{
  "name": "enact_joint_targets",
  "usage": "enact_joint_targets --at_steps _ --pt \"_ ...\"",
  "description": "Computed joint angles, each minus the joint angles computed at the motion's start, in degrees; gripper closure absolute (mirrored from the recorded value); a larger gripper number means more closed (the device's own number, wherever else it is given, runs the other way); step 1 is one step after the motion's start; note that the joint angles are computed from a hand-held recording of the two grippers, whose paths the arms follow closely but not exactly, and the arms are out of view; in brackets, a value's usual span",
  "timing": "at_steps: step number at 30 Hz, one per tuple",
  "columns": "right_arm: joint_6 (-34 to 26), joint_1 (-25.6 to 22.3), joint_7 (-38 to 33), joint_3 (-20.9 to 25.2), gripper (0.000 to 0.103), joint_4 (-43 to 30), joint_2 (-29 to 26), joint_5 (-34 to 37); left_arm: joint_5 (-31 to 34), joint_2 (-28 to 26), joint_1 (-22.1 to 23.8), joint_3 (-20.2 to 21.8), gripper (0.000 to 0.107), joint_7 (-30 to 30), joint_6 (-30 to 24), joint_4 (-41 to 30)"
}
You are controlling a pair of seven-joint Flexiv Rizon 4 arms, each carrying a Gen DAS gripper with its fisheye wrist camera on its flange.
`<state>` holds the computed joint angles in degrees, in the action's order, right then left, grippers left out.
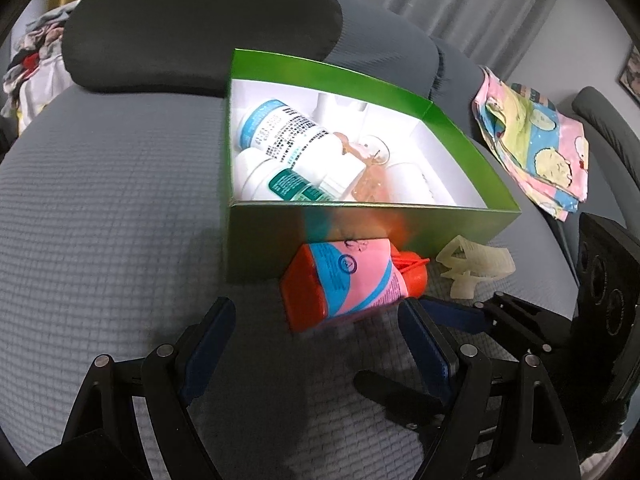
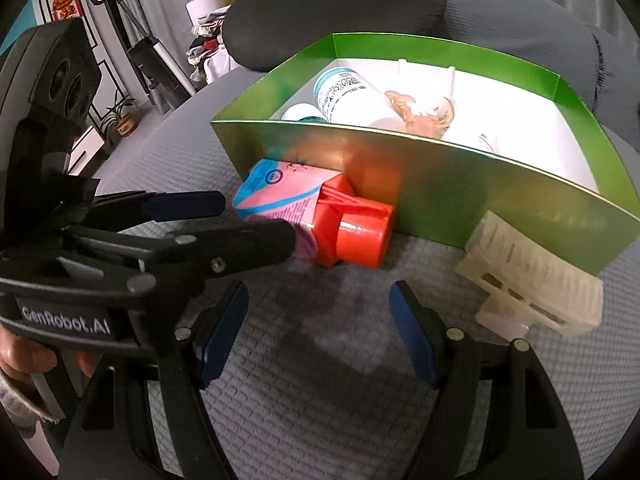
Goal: Organize rigid objects
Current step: 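Grasp the pink-and-blue box with the right tool and lift it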
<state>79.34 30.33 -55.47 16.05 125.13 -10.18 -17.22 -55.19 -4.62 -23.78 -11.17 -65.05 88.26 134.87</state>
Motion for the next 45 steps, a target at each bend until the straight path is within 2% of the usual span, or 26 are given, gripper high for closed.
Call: enact_joint_targets --at_steps 1,3,9,12,14,16,20,22,29,39,45 --pt "0.04 -0.07 -0.33 0.12 0.03 -0.3 -0.37 0.24 -4.22 -0.18 -0.14 -1.09 0.023 3.56 0.1 -0.32" --pt "0.33 -0.03 -0.9 0.15 0.03 -0.78 -0.97 0.35 -6.54 -0.56 -0.71 -1.35 0.023 5.96 0.35 -0.85" --pt "1.66 -0.13 -2.1 0.3 0.029 -1.97 -2.5 1.19 -7.08 -1.67 -1.0 -1.21 0.023 7.39 -0.41 -1.92" --pt "2.66 0.24 -1.86 -0.22 0.032 -1.8 -2.71 0.88 -8.75 -1.93 -1.1 -1.57 0.023 9.13 -0.43 -2.13" --pt "3.53 0.56 -1.4 -0.79 0.04 -1.47 -2.77 0.16 -8.71 -2.14 -1.22 -1.57 0.023 9.35 -0.2 -2.21" --pt "3.84 1.08 -0.28 -1.72 0.043 -1.11 -2.68 -1.12 -6.4 -2.43 -1.1 -1.2 0.023 7.94 -0.05 -2.32" --pt "4.61 1.22 1.21 -2.31 0.047 -0.67 -2.61 -2.17 -7.33 -2.4 -0.66 -1.94 0.023 8.66 0.34 -2.28" --pt "4.86 1.21 1.76 -2.34 0.047 -0.44 -2.5 -2.51 -5.1 -2.52 -0.62 -1.5 0.023 6.85 0.38 -2.35" --pt "5.93 1.33 3.6 -2.45 0.048 0.55 -1.78 -3.82 2.49 -1.29 0.26 -0.78 0.023 1.96 1.0 -1.32" --pt "6.08 1.51 6.25 -3.12 0.048 1.74 1.22 -7.41 3.08 1.91 -0.85 0.08 0.023 1.33 1.11 -0.36" --pt "6.09 0.61 8.16 -3.18 0.048 2.37 3.84 -10.55 7.9 3.67 -1.56 2.03 0.023 -1.65 0.69 -0.97"
